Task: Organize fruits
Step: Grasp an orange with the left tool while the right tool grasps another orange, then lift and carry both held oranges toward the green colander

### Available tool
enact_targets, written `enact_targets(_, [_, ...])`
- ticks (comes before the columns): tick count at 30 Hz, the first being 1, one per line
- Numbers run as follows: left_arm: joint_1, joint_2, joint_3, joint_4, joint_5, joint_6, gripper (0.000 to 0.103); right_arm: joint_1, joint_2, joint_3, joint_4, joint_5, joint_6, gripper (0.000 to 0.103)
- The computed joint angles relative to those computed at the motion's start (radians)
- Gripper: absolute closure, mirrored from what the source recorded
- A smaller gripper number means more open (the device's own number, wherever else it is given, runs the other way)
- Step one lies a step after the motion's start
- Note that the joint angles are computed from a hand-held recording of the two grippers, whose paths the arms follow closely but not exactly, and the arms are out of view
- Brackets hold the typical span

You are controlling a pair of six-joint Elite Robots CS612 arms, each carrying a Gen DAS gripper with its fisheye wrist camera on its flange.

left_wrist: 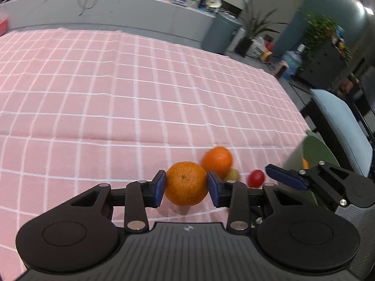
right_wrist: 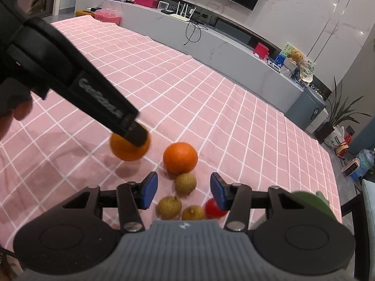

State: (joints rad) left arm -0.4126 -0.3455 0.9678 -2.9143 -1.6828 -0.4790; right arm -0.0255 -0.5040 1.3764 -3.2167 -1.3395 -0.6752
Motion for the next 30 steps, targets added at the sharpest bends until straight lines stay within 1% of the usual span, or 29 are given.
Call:
enact_targets(2, [0.004, 0.000, -0.002, 0.014, 0.010, -0.011, 0.060, 0.003, 0.005, -0.012, 0.008, 0.002, -0.005, 0.059])
enact_targets(4, [0.007, 0.003, -0.010, 0.029, 0.009, -0.020, 0.060, 0.005, 0.011, -0.023, 0.017, 0.006, -0.017, 0.063])
enact_targets(9, [0.010, 0.013, -0.028, 0.067, 0.002, -0.027, 0.060, 0.013, 0.029, -0.057, 0.041, 0.002, -0.037, 0.063])
enact_targets(15, [0.013, 0.017, -0.036, 0.073, -0.013, -0.026, 0.060, 0.019, 0.052, -0.101, 0.075, -0.020, -0.046, 0.063])
enact_targets(18, [0.014, 0.010, -0.038, 0.119, -0.020, -0.004, 0.054, 0.019, 0.060, -0.116, 0.100, -0.018, -0.041, 0.063])
enact_targets(20, [0.016, 0.010, -0.039, 0.136, -0.041, -0.005, 0.050, 0.020, 0.062, -0.117, 0.106, -0.020, -0.037, 0.063])
enact_targets(22, [0.019, 0.017, -0.054, 0.160, -0.067, -0.004, 0.048, 0.020, 0.065, -0.124, 0.118, -0.021, -0.033, 0.063])
enact_targets(24, [0.018, 0.020, -0.059, 0.164, -0.067, 0.001, 0.049, 0.021, 0.067, -0.126, 0.115, -0.022, -0.031, 0.062])
enact_targets(26, [0.017, 0.022, -0.059, 0.157, -0.065, 0.006, 0.052, 0.021, 0.070, -0.132, 0.118, -0.023, -0.026, 0.062])
enact_targets(30, [0.012, 0.021, -0.052, 0.138, -0.055, 0.010, 0.053, 0.021, 0.072, -0.140, 0.129, -0.023, -0.023, 0.063])
